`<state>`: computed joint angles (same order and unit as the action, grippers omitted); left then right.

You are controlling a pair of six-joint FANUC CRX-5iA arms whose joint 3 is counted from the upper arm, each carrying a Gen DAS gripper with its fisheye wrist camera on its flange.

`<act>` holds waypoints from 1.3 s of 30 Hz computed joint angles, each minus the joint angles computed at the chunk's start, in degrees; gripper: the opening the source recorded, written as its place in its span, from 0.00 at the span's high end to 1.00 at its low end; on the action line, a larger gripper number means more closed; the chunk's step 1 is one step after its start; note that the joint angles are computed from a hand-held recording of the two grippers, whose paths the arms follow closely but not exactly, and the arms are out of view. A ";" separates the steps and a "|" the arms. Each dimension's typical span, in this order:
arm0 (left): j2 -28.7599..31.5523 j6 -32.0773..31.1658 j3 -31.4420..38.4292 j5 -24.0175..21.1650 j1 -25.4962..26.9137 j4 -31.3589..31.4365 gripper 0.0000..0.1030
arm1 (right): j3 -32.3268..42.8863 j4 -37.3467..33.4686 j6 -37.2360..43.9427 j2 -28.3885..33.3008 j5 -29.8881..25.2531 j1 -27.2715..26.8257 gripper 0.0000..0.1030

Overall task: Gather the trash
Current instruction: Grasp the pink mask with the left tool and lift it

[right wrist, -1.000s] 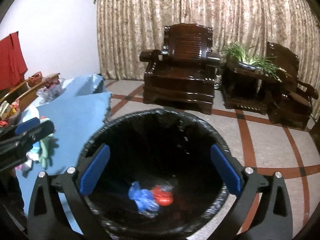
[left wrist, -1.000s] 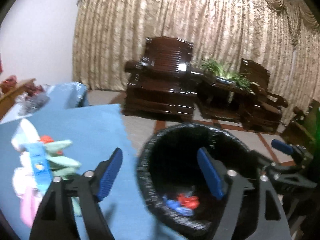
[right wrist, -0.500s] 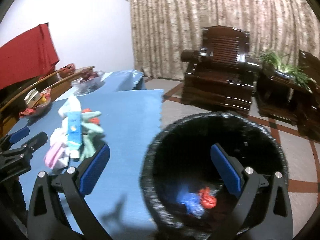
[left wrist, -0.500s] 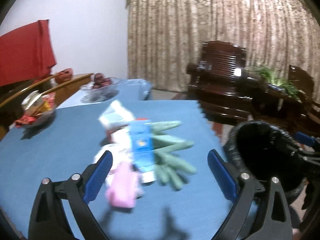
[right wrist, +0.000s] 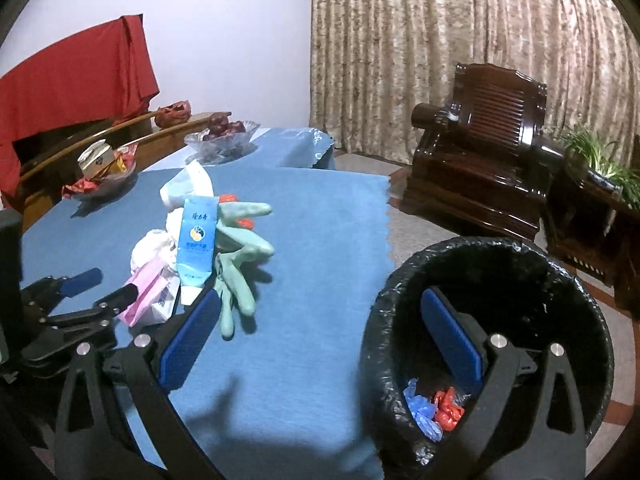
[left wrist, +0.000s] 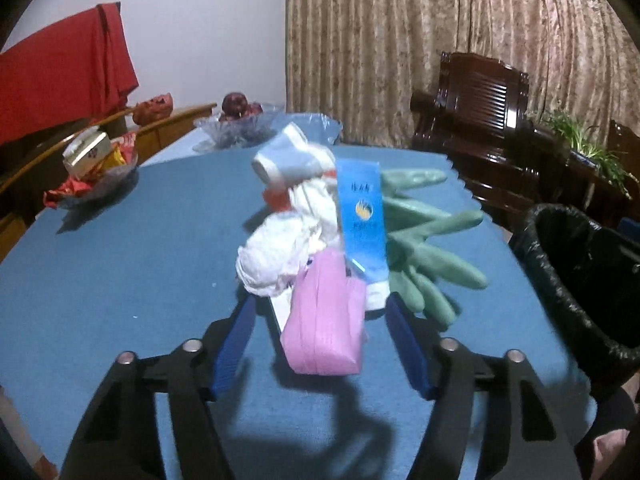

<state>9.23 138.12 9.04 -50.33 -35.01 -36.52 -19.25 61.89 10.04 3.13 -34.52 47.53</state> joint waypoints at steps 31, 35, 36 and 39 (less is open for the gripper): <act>-5.25 2.90 -2.65 -0.72 2.03 -1.37 0.81 | 4.99 1.78 0.37 5.39 4.78 0.20 0.05; -6.67 4.30 -3.88 -2.30 3.11 -2.98 0.81 | 7.66 1.79 0.33 7.71 6.54 0.74 0.05; -7.00 4.52 -4.23 -2.54 3.43 -3.16 0.81 | 8.46 1.81 0.29 8.44 7.04 0.88 0.05; -8.14 5.16 -5.77 -2.89 4.79 -3.38 0.81 | 11.27 1.29 1.11 10.89 8.05 1.50 0.05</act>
<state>1.09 143.28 3.27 -53.22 -30.21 -39.89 -7.99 63.18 11.15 14.03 -26.47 49.02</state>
